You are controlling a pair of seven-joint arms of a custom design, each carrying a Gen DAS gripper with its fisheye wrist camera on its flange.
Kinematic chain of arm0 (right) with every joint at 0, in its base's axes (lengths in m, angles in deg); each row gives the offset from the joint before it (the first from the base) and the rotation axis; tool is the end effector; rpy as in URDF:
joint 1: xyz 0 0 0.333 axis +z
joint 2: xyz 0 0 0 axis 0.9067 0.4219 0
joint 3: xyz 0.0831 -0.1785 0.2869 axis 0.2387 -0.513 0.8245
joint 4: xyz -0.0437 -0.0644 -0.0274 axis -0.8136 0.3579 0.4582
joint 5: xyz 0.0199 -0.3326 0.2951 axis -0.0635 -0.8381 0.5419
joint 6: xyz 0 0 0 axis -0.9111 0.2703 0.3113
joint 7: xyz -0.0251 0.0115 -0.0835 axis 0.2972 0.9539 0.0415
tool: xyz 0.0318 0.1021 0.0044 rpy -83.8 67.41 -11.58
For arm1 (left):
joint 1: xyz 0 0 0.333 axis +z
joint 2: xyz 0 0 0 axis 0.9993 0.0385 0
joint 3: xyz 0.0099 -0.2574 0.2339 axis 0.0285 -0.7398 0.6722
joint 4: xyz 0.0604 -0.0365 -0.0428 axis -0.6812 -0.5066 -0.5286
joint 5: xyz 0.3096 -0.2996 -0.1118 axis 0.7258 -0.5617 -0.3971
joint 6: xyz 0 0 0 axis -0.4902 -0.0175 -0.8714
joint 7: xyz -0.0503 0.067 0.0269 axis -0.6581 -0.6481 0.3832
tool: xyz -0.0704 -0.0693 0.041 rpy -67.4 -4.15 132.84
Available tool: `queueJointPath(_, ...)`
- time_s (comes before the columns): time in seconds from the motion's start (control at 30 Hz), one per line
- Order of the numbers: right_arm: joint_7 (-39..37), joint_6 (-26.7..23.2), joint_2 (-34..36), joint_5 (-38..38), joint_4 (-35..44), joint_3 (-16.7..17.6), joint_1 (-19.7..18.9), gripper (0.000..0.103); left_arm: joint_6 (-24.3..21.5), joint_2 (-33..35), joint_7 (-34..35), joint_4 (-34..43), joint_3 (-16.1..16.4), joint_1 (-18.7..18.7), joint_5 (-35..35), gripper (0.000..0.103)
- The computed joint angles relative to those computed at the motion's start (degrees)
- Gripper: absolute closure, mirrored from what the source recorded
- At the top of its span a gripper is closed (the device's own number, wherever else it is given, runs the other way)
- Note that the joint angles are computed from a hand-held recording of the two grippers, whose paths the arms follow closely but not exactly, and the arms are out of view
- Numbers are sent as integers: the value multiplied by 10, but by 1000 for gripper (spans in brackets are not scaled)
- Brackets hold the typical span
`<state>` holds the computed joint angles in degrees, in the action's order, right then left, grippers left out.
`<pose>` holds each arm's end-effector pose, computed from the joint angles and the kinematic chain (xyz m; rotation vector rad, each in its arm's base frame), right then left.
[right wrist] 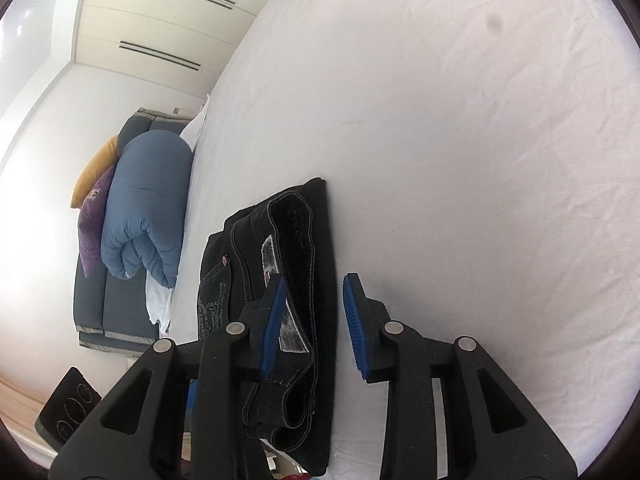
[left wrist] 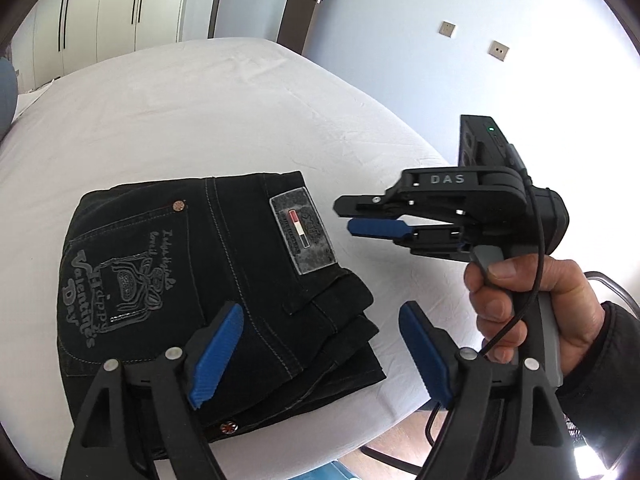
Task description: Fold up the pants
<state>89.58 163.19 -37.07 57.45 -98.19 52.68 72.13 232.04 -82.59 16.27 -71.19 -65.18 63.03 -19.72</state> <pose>0.5634 0.0890 0.4042 -1.6265 1.5461 0.5325 0.3006 -0.3214 0.5010 -1.8843 1.8694 -0.9585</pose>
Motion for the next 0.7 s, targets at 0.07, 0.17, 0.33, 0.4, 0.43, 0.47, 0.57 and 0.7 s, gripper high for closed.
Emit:
queueJointPath(0.07,-4,-8,-12,6,-2,-4,-3,74,-10,-24,-8,-14,2,-3,-5,21)
queueJointPath(0.17,-6,-13,-24,5,-1,-4,0,74,-40,-60,-22,-29,6,-4,-13,21)
queueJointPath(0.33,-7,-34,-22,10,17,1,14,74,-92,-133,-24,-60,21,9,-10,21)
queueJointPath(0.4,-7,-42,-20,12,25,6,21,74,-108,-152,-13,-66,32,22,-3,21)
queueJointPath(0.43,-6,-46,-18,14,29,8,24,74,-109,-154,-7,-67,35,32,3,22)
queueJointPath(0.47,-6,-49,-15,16,32,10,27,74,-108,-156,3,-68,43,42,9,30)
queueJointPath(0.57,-5,-51,-9,17,37,17,35,74,-101,-132,39,-63,72,64,8,70)
queueJointPath(0.7,21,-28,4,-33,31,29,48,75,-73,-68,84,-59,96,81,-11,89)
